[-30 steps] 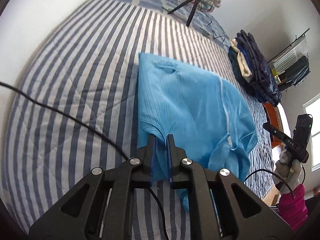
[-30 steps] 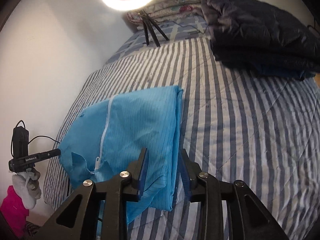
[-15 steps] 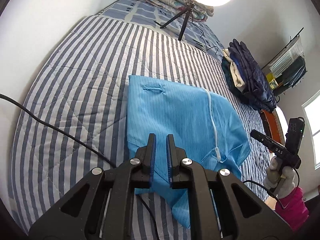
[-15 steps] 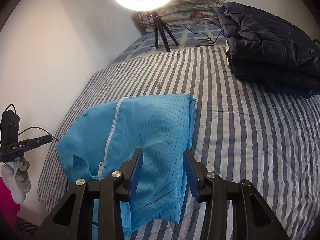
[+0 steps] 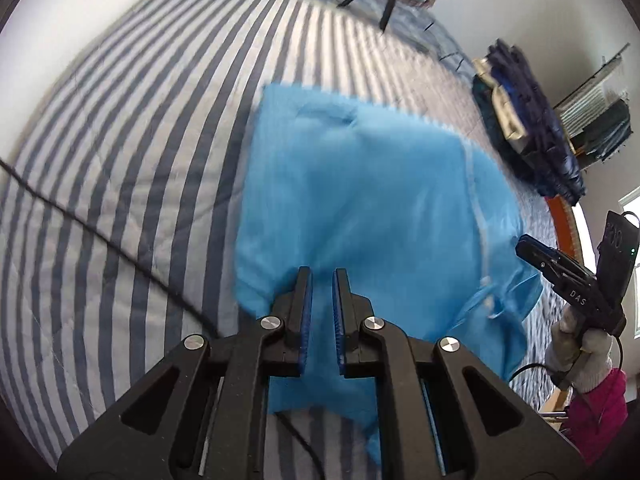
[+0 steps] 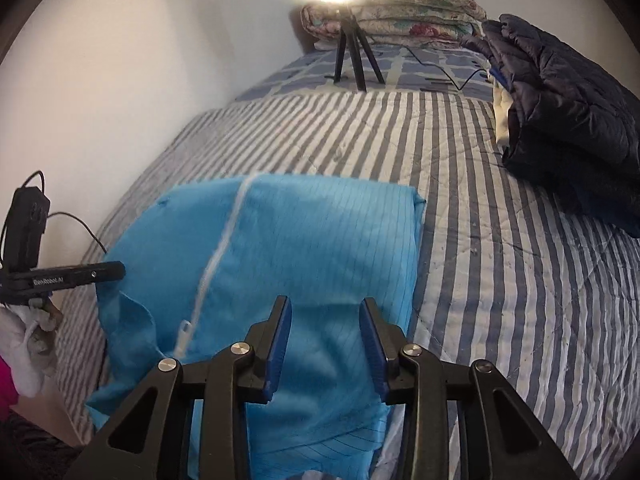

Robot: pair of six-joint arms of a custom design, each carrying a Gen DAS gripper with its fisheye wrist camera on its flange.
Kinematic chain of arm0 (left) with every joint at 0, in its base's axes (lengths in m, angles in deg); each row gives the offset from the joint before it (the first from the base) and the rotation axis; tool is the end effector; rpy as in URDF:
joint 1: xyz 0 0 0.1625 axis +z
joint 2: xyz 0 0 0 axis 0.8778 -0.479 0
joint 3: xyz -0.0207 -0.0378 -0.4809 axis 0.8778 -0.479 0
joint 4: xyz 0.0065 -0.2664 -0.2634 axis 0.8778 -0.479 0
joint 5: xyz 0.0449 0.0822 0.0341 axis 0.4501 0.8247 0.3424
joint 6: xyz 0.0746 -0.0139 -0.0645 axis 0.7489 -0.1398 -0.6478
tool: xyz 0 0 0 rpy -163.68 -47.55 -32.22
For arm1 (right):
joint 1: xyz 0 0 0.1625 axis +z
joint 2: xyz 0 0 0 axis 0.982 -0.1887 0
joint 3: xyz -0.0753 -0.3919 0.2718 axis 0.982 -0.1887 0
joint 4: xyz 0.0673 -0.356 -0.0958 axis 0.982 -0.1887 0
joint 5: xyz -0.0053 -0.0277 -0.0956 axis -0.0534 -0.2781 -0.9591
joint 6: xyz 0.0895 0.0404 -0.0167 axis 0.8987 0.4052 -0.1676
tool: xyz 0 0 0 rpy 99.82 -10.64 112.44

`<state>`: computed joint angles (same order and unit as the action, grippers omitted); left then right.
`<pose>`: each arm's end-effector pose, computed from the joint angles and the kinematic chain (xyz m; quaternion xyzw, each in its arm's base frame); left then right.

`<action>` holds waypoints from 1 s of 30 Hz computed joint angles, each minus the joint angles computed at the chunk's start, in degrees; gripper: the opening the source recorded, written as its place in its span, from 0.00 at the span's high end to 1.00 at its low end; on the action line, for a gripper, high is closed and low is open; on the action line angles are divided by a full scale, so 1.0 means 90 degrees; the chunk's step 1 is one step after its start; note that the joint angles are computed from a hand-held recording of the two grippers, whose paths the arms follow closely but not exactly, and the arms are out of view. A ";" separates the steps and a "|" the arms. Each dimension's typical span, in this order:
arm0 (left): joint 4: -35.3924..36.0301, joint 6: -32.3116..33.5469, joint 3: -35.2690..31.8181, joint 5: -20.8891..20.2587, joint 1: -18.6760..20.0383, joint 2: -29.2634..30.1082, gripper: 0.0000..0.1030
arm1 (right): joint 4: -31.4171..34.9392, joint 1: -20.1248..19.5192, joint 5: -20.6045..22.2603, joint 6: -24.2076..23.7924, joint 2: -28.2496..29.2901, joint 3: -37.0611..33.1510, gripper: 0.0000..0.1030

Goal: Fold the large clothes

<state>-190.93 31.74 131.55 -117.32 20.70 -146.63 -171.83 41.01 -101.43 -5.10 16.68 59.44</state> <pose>0.0730 -0.6452 0.3089 0.2267 0.9623 -0.0372 0.1457 0.3355 -0.4593 -0.0662 0.0091 -0.9008 0.3251 0.2877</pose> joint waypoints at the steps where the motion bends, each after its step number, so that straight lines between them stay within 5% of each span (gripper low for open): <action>1: 0.0075 -0.0016 0.0007 0.0034 0.0057 0.0021 0.93 | 0.0230 -0.0058 -0.0052 0.0140 0.0006 0.0058 0.68; 10: -0.0010 0.0461 0.0169 0.0045 -0.0062 -0.0205 0.93 | 0.0707 -0.0074 -0.0207 0.0577 -0.0068 0.0319 0.67; 20: -0.0667 0.0540 0.0189 -0.0477 -0.0603 -0.0197 0.92 | -0.0338 0.0206 -0.0266 -0.0496 -0.0260 -0.0190 0.67; 30: -0.1226 0.0397 -0.0017 -0.0507 -0.0763 0.0563 0.92 | -0.0036 -0.0076 0.0190 -0.1338 0.0031 -0.1217 0.68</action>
